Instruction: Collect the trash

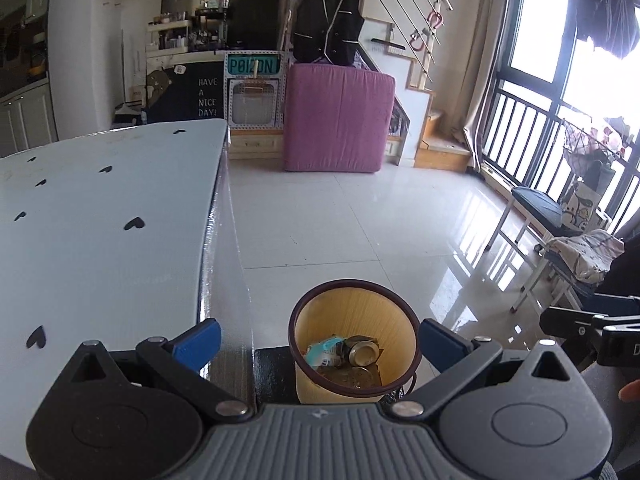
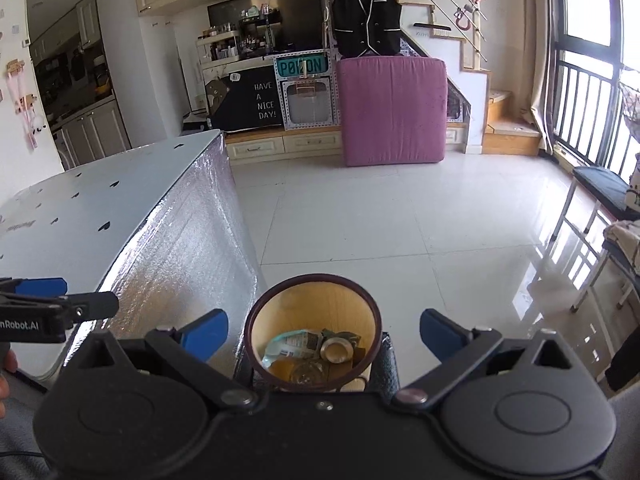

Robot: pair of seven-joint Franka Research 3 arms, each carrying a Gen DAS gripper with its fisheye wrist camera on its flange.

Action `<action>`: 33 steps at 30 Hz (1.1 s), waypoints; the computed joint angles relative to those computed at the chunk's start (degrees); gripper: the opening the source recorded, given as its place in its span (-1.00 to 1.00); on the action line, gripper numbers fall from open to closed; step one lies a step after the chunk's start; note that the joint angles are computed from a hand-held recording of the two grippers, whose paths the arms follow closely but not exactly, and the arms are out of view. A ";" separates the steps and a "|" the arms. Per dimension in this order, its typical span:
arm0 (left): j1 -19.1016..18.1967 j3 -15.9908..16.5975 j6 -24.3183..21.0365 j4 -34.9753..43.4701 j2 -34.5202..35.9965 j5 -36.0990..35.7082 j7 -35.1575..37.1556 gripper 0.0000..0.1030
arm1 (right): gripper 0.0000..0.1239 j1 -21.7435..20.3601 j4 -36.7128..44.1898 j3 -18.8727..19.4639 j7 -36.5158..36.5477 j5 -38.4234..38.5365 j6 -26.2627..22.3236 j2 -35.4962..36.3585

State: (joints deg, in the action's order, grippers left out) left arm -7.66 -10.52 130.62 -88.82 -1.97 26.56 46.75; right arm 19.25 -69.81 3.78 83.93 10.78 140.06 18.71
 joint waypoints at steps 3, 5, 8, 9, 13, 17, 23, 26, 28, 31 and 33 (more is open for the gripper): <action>-0.17 -0.46 -0.04 -2.35 -1.93 2.32 -2.32 1.00 | 0.66 0.14 -3.53 -0.09 1.37 0.22 1.08 -2.46; -0.13 -0.69 0.48 -4.25 -3.30 3.18 -3.44 1.00 | 0.66 0.02 -5.77 0.05 2.38 0.84 1.11 -4.31; 0.00 -0.98 1.18 -6.89 -5.25 3.21 -4.60 1.00 | 0.66 -0.94 -9.30 1.07 1.67 4.82 0.47 -7.29; 0.08 -1.12 1.35 -7.78 -5.89 3.38 -5.06 1.00 | 0.66 -1.03 -10.78 1.23 1.23 5.55 0.80 -8.40; 0.49 -1.86 2.04 -11.18 -8.29 5.07 -7.18 1.00 | 0.66 -0.21 -17.13 1.04 2.44 3.46 4.62 -12.38; 0.83 -2.87 2.78 -14.93 -10.73 7.32 -9.43 1.00 | 0.66 0.61 -24.38 1.06 4.60 -2.53 10.27 -15.94; 0.96 -3.51 3.84 -19.37 -13.35 6.93 -11.95 1.00 | 0.66 0.54 -31.25 1.61 7.19 -7.98 16.78 -18.46; 1.73 -5.00 2.98 -20.97 -14.44 10.56 -14.99 1.00 | 0.66 0.18 -34.06 1.75 9.55 -12.31 19.94 -19.31; 1.90 -5.42 3.45 -22.16 -15.15 12.38 -16.58 1.00 | 0.66 -0.15 -35.56 1.81 10.62 -13.90 21.58 -19.75; 1.77 -5.28 5.52 -24.20 -16.24 12.81 -18.28 1.00 | 0.66 -0.51 -37.00 2.01 12.06 -15.68 23.60 -20.09; 1.87 -5.62 5.90 -24.99 -16.59 13.29 -19.33 1.00 | 0.66 -0.86 -38.23 2.08 13.31 -16.73 25.53 -20.65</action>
State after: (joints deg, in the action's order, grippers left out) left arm -5.79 -16.14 136.52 -113.81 -18.56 39.85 27.42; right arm 18.40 -108.03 5.86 97.24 -5.95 165.59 -1.95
